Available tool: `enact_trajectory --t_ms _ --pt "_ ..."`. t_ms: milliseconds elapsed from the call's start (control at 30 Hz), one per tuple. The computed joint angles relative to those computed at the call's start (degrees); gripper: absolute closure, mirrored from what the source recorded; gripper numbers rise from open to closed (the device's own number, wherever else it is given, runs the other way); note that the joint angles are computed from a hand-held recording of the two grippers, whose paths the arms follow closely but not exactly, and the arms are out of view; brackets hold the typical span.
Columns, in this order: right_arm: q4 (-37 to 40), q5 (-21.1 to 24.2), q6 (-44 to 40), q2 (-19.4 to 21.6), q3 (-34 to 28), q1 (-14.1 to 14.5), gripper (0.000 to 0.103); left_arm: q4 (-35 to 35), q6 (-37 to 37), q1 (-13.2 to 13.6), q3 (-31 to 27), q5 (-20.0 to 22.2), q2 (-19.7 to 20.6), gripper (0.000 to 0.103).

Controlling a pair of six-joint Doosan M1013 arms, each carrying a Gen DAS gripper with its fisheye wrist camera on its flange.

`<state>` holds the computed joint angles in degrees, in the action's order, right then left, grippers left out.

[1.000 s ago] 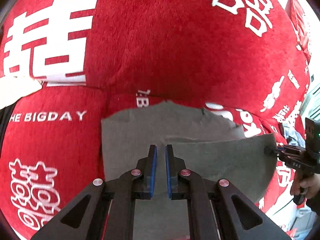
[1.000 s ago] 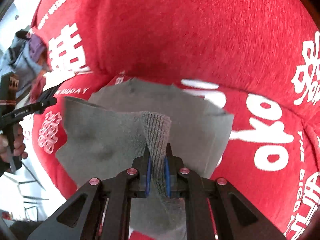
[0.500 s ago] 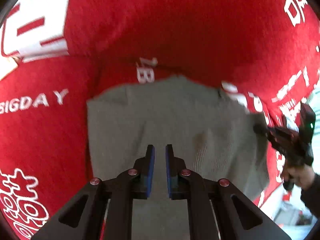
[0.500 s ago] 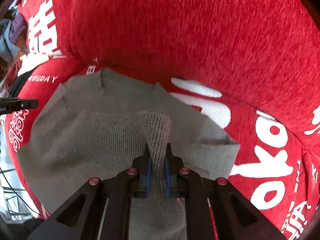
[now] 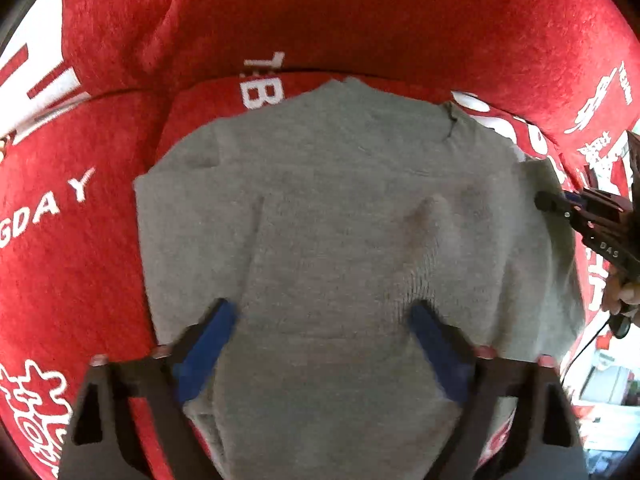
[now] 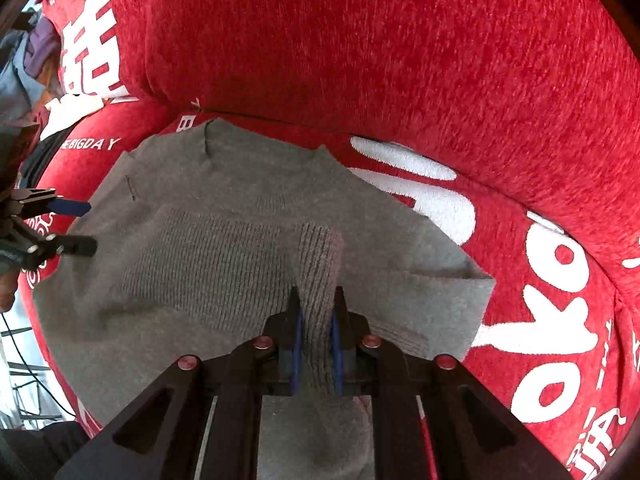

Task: Fold small clothes
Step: 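Open both grippers and release the grey sweater onto the red cloth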

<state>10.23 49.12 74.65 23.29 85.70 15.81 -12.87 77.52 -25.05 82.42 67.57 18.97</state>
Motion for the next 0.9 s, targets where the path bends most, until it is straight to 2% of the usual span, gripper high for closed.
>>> enact_trajectory --t_ms 67,133,167,200,333,500,633,700,800,833,867,900 --pt "1.30 0.26 -0.30 0.14 -0.12 -0.33 0.088 -0.14 0.49 0.49 -0.10 0.31 0.25 0.065" --pt "3.07 1.15 -0.52 0.47 -0.35 -0.80 0.088 -1.32 0.87 1.18 0.01 0.23 0.37 0.076" --pt "3.47 1.89 -0.60 0.74 -0.59 -0.89 0.088 -1.33 1.32 1.24 0.02 0.14 0.29 0.086" --pt "3.08 2.87 -0.17 1.09 -0.90 -0.86 0.090 -1.42 2.33 1.17 -0.03 0.16 0.19 0.088" --pt "5.72 1.62 -1.78 -0.36 -0.06 -1.28 0.091 -1.35 2.08 1.07 -0.09 -0.82 -0.87 0.090" --pt "4.89 -3.58 -0.94 -3.85 1.19 -1.25 0.092 0.92 -3.03 1.24 0.55 -6.53 -3.75 0.090" --pt "1.09 -5.18 1.49 -2.33 -0.92 -0.58 0.092 3.84 -6.70 1.58 -0.80 -8.81 -3.05 0.090" --pt "-0.92 -4.74 2.81 -0.65 -2.51 -0.13 0.092 5.46 -8.51 1.56 -1.92 -8.12 -1.52 0.090" --pt "-5.65 -0.85 6.80 2.69 -5.26 0.79 0.090 7.65 -11.09 1.36 -3.46 -3.05 1.72 0.089" --pt "-7.96 1.31 9.60 3.85 -6.13 1.11 0.087 8.76 -12.40 1.32 -4.43 0.89 3.30 0.089" --pt "-9.88 2.28 11.94 4.27 -6.38 1.24 0.082 8.80 -13.39 1.49 -4.72 2.32 3.83 0.088" --pt "-11.89 2.65 14.73 4.28 -6.24 1.28 0.076 9.17 -15.18 1.73 -4.53 2.41 3.76 0.083"
